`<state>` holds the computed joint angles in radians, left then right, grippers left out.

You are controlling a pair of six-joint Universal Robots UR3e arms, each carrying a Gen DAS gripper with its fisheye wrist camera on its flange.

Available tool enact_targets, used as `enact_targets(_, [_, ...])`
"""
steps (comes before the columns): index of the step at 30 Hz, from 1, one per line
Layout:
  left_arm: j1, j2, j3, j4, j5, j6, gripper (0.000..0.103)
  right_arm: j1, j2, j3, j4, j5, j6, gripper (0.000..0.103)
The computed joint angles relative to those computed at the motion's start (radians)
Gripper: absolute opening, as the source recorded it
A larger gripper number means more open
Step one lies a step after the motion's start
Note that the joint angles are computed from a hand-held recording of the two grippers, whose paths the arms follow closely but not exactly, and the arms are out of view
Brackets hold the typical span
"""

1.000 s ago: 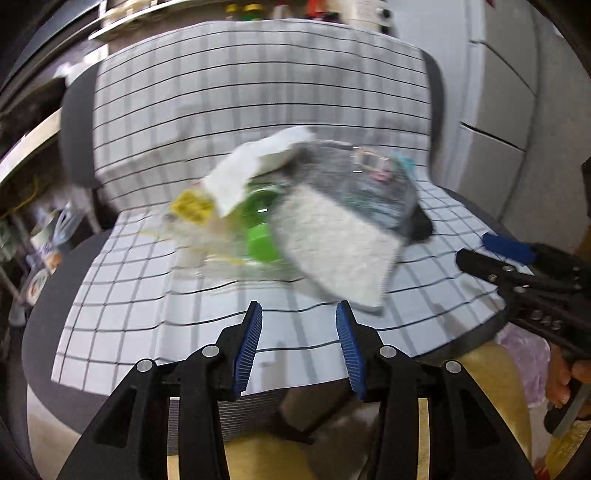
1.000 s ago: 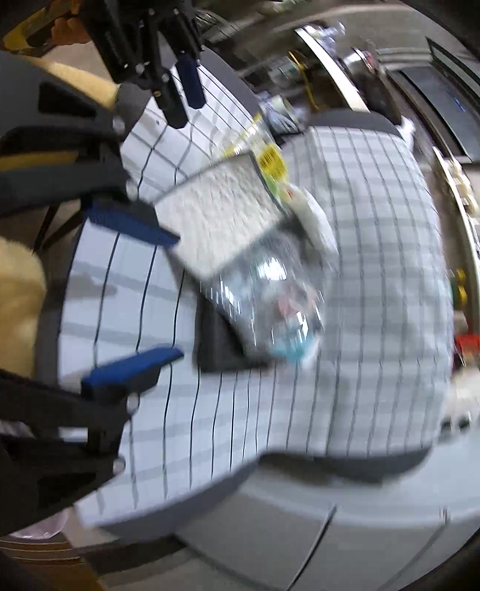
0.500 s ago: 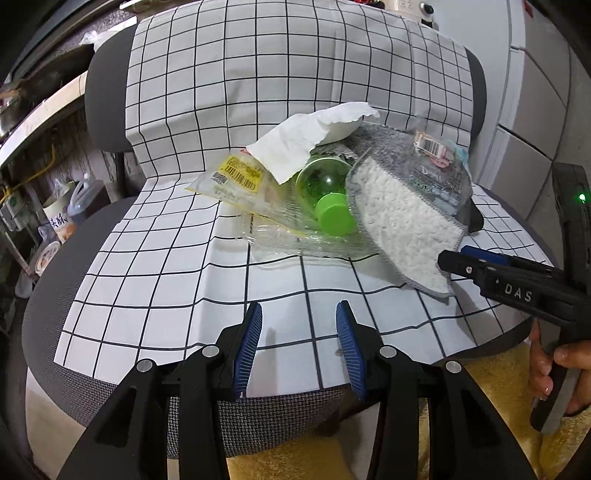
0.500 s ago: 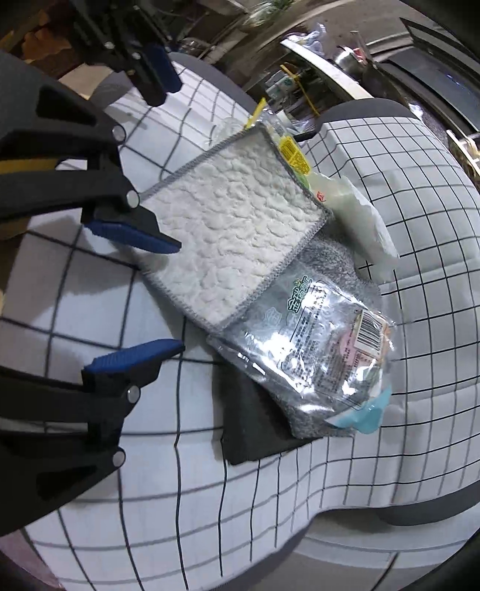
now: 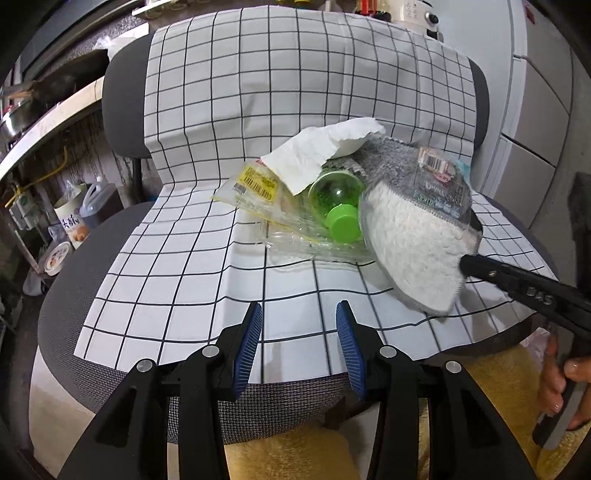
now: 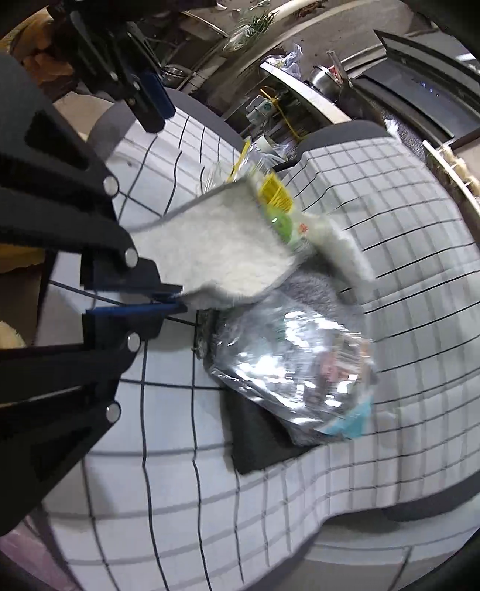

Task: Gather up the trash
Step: 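Grasp the grey sponge cloth edge with the right tool, then grasp the clear plastic bag with the left tool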

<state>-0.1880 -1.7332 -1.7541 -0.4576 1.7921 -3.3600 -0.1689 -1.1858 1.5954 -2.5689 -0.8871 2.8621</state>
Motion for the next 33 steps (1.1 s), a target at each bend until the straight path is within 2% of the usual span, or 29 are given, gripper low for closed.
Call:
enact_targets(7, [-0.046, -0.035, 0.074, -0.015, 0.000, 0.009, 0.044, -0.114, -0.272, 0.230, -0.268, 0.019, 0.006, 0.004])
enact_targets(11, [-0.048, -0.090, 0.145, -0.016, -0.059, 0.015, 0.044, -0.162, -0.343, 0.275, -0.382, -0.087, 0.010, 0.004])
enact_targets(19, [-0.031, -0.335, 0.484, -0.082, -0.209, 0.059, 0.044, -0.277, -0.333, 0.318, -0.393, -0.075, -0.009, 0.004])
enact_targets(21, [-0.031, -0.418, 0.614, -0.132, -0.225, 0.072, 0.047, -0.285, -0.314, 0.313, -0.391, -0.075, -0.013, 0.004])
enact_targets(23, [-0.030, -0.504, 0.751, -0.189, -0.243, 0.080, 0.061, -0.288, -0.291, 0.304, -0.384, -0.073, -0.016, 0.004])
enact_targets(33, [0.023, -0.835, 1.289, -0.430, -0.386, 0.093, 0.061, -0.297, -0.192, 0.244, -0.368, -0.093, -0.023, 0.004])
